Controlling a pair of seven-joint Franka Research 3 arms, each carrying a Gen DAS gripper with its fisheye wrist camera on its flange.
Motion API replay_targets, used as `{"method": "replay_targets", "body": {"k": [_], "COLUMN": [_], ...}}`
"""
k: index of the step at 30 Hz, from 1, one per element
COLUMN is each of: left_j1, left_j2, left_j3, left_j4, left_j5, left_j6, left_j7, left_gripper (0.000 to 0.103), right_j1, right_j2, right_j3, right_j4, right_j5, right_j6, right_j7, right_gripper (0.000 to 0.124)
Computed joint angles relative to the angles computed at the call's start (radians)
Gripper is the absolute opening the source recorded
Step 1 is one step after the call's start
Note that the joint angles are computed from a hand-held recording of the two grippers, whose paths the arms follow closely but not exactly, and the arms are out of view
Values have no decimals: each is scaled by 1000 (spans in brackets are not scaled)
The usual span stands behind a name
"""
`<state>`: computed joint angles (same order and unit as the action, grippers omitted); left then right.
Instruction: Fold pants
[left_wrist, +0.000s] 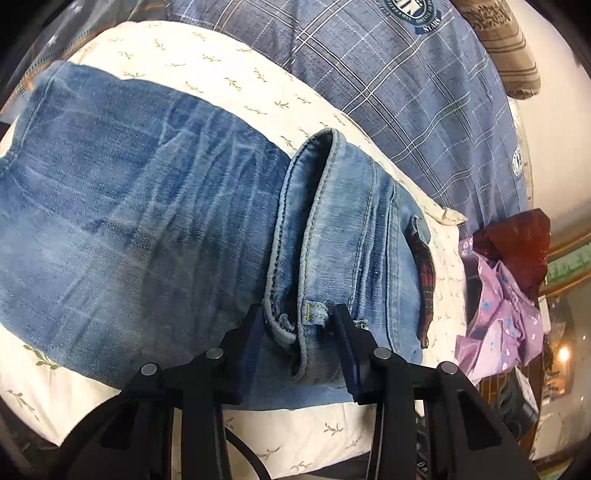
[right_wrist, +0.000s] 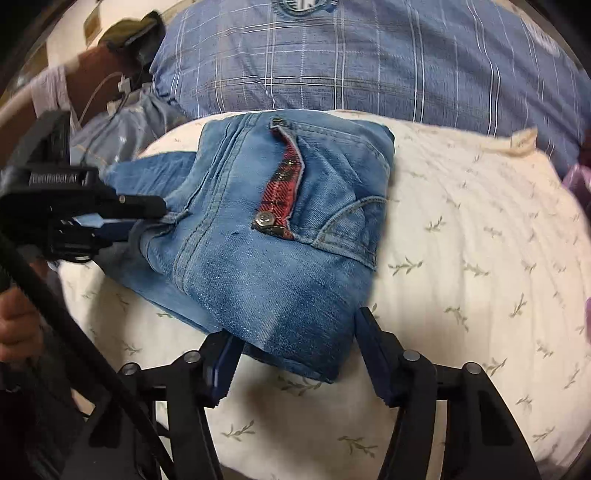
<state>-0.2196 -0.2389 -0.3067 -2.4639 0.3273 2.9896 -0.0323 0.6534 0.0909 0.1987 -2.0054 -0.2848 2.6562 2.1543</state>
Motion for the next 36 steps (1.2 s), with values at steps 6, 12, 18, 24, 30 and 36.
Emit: {"method": "replay_targets", "body": {"k": [6,12,18,24,30,36], "left_j1": [-28,-66,24,77,80,24], "left_j2": [14,-79,19,-72,-182,-199], "left_j3": [18,-14,-40,-96,-152,-126], "left_j4": [48,64,2,-26,0,-10], "left_j5": [-24,-44,87,157,285,250], "left_j6": [-76,-161,13,-41,-268,-379], "left_j7": [55,55,-53,-132,-246,-346], "left_gripper": [19,18,22,34,43,54], "right_j1": [-19,-33,-66,-68,-129,-89], "right_j2": [-25,-152,-82,-143,-225,-205], "right_j3": [3,-14,21,32,85,80], "right_j4": [-31,-161,-115,-172,-221,-165], "right_j5": [80,476,426,459,89,242], "right_j6": [22,152,60,178,222,222], "right_j7": [-15,-241,-216,-240,48,-51], "right_gripper": [28,22,27,33,76,76]}}
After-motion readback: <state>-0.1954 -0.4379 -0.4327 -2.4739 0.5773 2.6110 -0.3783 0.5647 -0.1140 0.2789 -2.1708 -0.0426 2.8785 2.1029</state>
